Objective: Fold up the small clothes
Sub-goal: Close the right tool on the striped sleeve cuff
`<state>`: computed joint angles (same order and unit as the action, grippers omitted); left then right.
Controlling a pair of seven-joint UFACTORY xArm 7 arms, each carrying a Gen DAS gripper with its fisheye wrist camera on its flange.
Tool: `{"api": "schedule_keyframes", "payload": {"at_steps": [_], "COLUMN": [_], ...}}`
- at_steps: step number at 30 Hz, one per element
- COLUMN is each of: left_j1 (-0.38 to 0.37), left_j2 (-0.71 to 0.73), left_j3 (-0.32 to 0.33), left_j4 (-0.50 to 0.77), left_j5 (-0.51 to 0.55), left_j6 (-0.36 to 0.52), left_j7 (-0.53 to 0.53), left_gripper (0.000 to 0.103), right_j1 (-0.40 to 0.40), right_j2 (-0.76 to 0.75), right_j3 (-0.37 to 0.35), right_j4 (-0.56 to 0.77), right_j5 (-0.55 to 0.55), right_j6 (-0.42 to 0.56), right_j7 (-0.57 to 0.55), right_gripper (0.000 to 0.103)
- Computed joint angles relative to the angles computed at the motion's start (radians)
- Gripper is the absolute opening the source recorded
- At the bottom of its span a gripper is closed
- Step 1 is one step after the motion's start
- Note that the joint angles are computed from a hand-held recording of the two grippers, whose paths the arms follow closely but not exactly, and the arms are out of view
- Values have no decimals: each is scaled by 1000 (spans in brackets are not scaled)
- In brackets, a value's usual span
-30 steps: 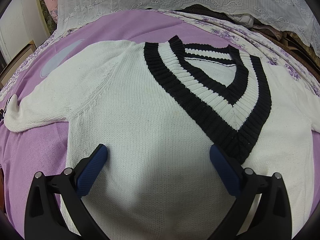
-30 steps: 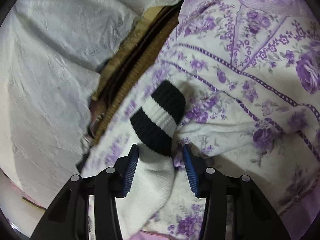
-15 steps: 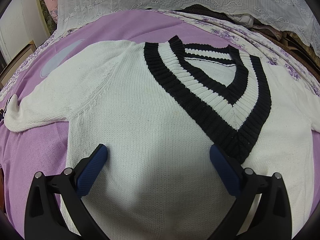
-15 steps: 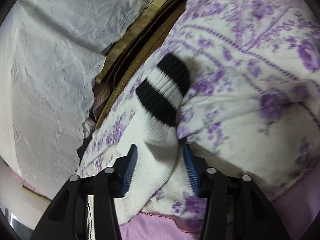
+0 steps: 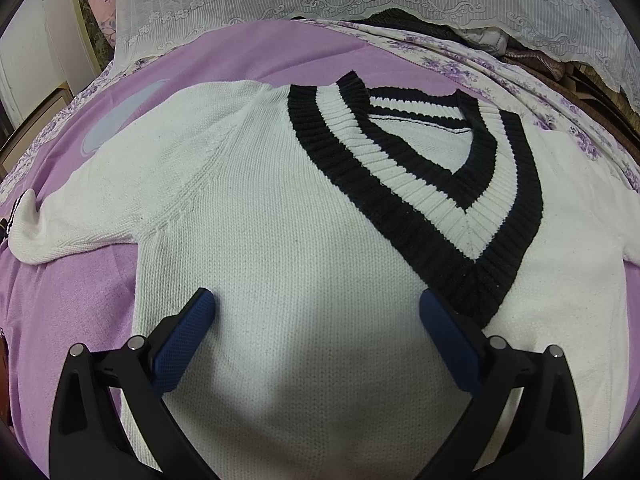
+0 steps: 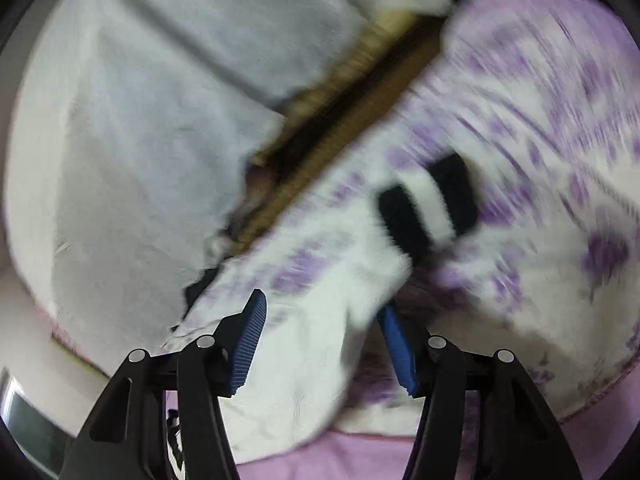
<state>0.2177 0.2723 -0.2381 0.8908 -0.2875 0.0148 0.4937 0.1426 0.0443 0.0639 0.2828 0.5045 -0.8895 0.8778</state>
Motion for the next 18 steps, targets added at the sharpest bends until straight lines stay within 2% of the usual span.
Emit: {"api": "schedule_keyframes", "payload": {"at_steps": [2, 3, 6, 8, 11, 12, 13, 15, 18], "left_j1": [-1, -1, -1, -6, -5, -2, -4, -2, -3], "left_j2": [1, 1, 1, 2, 2, 1, 2, 2, 3], "left_j3": [1, 1, 1, 6, 5, 1, 3, 1, 2], "left_j4": [1, 1, 1, 2, 3, 2, 2, 2, 5], "left_j5": [2, 2, 3, 6, 7, 6, 7, 7, 8], "left_j6": [0, 0, 0, 0, 0, 0, 0, 0, 5], "left_j7": [-2, -2, -3, -7, -8, -6, -8, -7, -8], "left_gripper": [99, 99, 99, 99, 99, 99, 99, 99, 99], "right_j1": [-45, -53, -30, -22, -25, -59, -81, -96, -65], "right_j2": [34, 50, 43, 44, 62, 79, 93, 110, 94], "right_j3": [-30, -33, -18, -16, -41, -37, -44, -49, -39], "right_j4": [-26, -33, -24, 10, 48, 50, 42, 17, 16], "right_j5": [-136, -153, -99, -73, -58, -95, -140, -165, -91], "right_j6": [-73, -130, -182, -131, 9, 31, 14, -68, -83], "right_j7": [137, 166, 79, -4, -28, 24, 83, 136, 66], "right_gripper": [50, 50, 50, 50, 50, 44, 37, 22, 6]}}
